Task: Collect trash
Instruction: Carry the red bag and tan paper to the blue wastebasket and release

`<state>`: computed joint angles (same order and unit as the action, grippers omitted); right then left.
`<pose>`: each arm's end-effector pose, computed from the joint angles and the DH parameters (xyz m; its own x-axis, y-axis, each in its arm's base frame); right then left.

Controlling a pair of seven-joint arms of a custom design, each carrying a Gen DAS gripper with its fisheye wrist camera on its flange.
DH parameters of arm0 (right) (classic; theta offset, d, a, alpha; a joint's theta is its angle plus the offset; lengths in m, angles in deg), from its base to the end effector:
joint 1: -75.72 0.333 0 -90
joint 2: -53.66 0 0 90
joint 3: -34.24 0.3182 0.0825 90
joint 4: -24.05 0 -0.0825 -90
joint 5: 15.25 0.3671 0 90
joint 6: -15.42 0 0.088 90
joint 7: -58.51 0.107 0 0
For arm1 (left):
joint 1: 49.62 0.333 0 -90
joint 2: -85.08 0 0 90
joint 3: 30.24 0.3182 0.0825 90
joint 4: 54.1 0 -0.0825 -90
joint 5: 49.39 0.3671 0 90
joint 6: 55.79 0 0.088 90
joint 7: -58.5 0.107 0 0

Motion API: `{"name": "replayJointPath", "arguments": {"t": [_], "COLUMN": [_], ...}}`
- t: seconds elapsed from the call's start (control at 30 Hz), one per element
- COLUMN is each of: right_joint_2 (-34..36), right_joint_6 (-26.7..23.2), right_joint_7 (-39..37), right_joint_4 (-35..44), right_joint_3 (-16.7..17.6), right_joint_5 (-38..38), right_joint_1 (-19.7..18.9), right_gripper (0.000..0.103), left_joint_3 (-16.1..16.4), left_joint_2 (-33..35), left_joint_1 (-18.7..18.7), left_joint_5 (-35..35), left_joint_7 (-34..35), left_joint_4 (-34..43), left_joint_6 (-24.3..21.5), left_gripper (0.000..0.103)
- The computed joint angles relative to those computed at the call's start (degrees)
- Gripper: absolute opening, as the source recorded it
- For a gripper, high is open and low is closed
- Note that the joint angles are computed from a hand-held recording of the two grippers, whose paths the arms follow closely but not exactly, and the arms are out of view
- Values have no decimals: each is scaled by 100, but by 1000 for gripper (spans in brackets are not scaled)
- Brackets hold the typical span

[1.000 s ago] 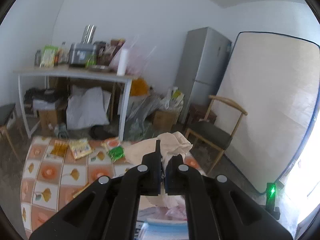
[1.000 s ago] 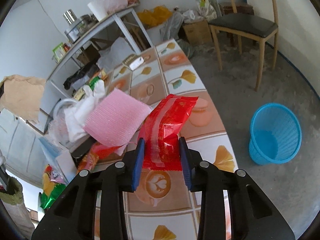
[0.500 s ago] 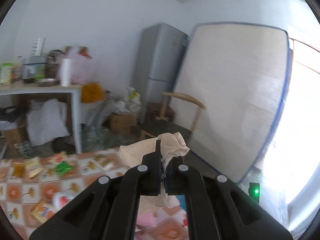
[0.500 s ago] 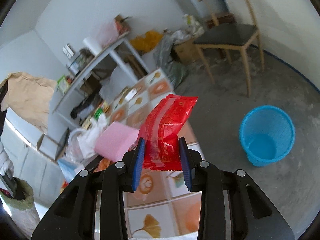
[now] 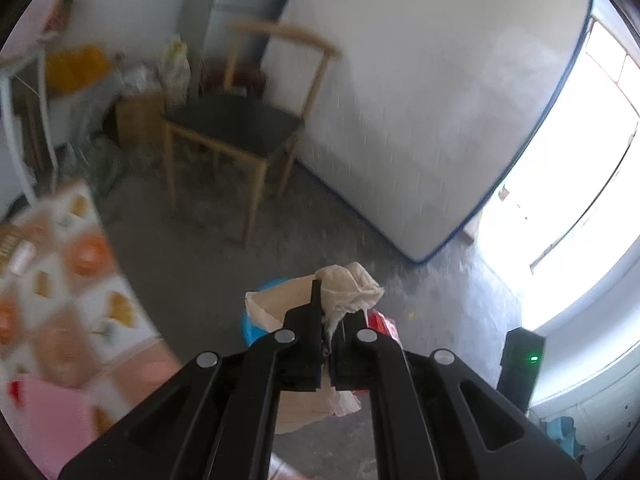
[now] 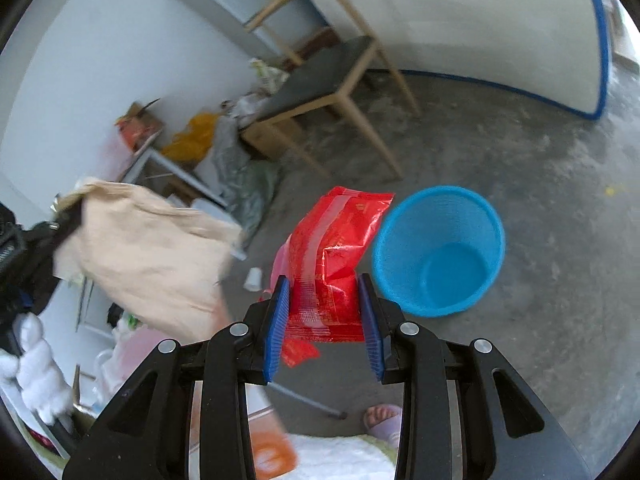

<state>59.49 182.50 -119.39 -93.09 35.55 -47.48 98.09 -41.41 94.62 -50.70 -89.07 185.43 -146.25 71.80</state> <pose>0.5362 0.2707 0.4871 -0.3965 -0.7057 -0.5872 -0.5917 0.6855 -0.4242 0.6203 -0.1448 0.5912 -0.5874 -0.7317 0.3458 -0.7275 0.2901 -0.6218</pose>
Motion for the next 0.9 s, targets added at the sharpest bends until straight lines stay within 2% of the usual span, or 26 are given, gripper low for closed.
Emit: {"name": "replayJointPath", "arguments": {"t": [0.23, 0.4, 0.5, 0.57, 0.6, 0.63, 0.73, 0.83, 0.9], "right_joint_2": [622, 1128, 1403, 1558, 1640, 1674, 1716, 1578, 1430], "right_joint_6": [353, 382, 166, -53, -82, -106, -387, -246, -230], "right_joint_7": [-1173, -2284, -2551, -2609, -2635, -2609, -2413, -2223, -1984], "right_joint_4": [-48, 114, 378, 572, 648, 667, 746, 515, 358], "right_joint_3": [50, 342, 204, 32, -36, -133, -420, -518, -700], "right_joint_5": [1576, 2843, 3151, 3221, 3240, 3213, 3009, 2890, 2590], "right_joint_1": [-400, -829, -774, -656, -622, -547, -332, -236, -49], "right_gripper": [33, 35, 36, 44, 49, 59, 62, 62, 63], "left_joint_3": [-181, -269, -312, -318, -320, -317, -371, -537, -592], "left_joint_2": [1333, 2328, 2777, 3047, 3122, 3216, 3278, 3039, 2870], "left_joint_1": [-559, -806, -913, -1010, -1039, -1058, -1035, -849, -766], "left_joint_5": [1269, 2002, 2309, 2466, 2529, 2588, 2631, 2433, 2355], "left_joint_7": [-1171, -1846, -2058, -2234, -2313, -2379, -2463, -2252, -2040], "left_joint_4": [794, 1780, 2300, 2603, 2678, 2785, 2787, 2349, 2086], "left_joint_6": [265, -33, -186, -217, -230, -255, -135, 171, 386], "left_gripper": [2, 2, 3, 15, 32, 45, 54, 59, 59]}}
